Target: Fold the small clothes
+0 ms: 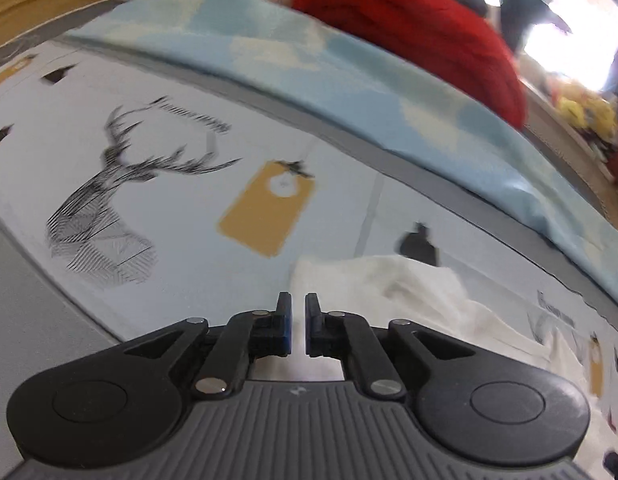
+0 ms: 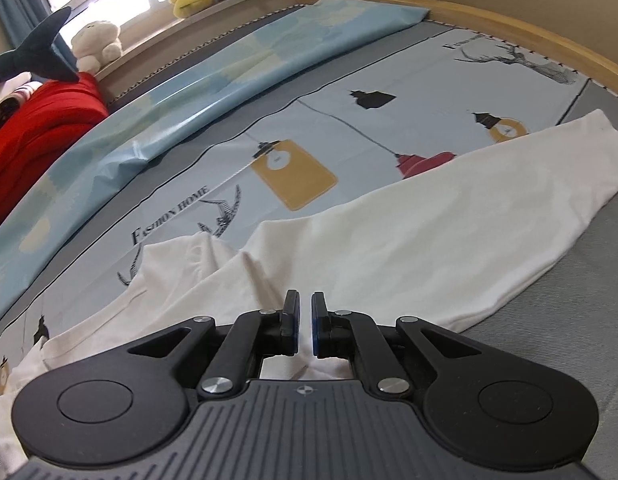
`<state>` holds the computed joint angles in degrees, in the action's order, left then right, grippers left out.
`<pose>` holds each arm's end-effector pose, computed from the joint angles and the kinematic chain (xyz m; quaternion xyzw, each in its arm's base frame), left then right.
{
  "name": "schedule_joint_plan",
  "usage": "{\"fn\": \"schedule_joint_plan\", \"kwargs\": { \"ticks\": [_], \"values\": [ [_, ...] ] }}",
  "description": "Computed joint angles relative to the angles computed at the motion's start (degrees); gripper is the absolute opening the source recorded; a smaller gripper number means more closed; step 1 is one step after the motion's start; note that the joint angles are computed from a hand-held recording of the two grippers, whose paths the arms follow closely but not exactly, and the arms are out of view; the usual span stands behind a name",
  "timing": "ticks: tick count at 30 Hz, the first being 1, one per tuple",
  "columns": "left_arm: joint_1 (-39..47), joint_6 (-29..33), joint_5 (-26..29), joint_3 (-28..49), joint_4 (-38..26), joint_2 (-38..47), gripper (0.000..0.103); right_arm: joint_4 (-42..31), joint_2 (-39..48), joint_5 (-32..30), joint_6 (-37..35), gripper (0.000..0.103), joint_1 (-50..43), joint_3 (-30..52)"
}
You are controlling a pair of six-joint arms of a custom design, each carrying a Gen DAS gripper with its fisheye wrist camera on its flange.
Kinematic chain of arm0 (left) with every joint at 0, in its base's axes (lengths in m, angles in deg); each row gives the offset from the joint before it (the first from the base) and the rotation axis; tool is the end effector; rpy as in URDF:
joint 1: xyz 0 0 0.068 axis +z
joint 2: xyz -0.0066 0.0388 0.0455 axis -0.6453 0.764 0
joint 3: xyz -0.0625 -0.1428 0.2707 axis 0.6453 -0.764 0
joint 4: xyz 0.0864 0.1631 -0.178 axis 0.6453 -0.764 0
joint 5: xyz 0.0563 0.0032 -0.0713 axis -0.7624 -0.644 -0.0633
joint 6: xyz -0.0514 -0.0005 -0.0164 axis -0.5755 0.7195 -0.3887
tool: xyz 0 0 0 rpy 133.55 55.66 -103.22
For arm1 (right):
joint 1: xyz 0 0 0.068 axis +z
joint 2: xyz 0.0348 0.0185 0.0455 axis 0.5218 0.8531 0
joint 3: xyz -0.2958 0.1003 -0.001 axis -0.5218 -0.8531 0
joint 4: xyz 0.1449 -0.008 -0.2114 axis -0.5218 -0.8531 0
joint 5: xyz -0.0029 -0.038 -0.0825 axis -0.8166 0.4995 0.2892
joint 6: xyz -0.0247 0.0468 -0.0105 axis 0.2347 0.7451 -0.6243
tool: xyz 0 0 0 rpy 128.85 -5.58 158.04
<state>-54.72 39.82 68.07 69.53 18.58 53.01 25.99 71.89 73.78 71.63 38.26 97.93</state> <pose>0.4213 -0.1098 0.1806 -0.0413 0.9425 -0.1060 0.3143 0.1937 0.0083 0.1820 0.4535 0.8161 -0.0152 0.3578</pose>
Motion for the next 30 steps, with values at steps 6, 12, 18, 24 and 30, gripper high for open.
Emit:
{"fn": "schedule_joint_plan", "kwargs": {
  "ticks": [6, 12, 18, 24, 30],
  "values": [
    [-0.2, 1.6, 7.7, 2.3, -5.3, 0.5, 0.016, 1.3, 0.4, -1.8, -0.5, 0.005, 0.8, -0.1],
    [1.8, -1.7, 6.7, 6.4, -16.1, 6.2, 0.002, -0.1, -0.8, -2.0, 1.2, 0.008, -0.2, -0.3],
    [-1.1, 0.8, 6.5, 5.0, -15.1, 2.6, 0.025, -1.2, -2.0, -2.4, 2.1, 0.015, -1.9, -0.8],
    [-1.4, -1.7, 7.5, 6.5, -19.2, 3.4, 0.030, -2.0, -4.6, -3.6, 1.9, 0.016, -5.1, -2.2],
    [-4.8, 6.4, 6.7, 4.3, -16.8, -0.7, 0.045, -4.0, -10.6, -7.1, -1.3, 0.017, -15.9, -4.8]
  ]
}}
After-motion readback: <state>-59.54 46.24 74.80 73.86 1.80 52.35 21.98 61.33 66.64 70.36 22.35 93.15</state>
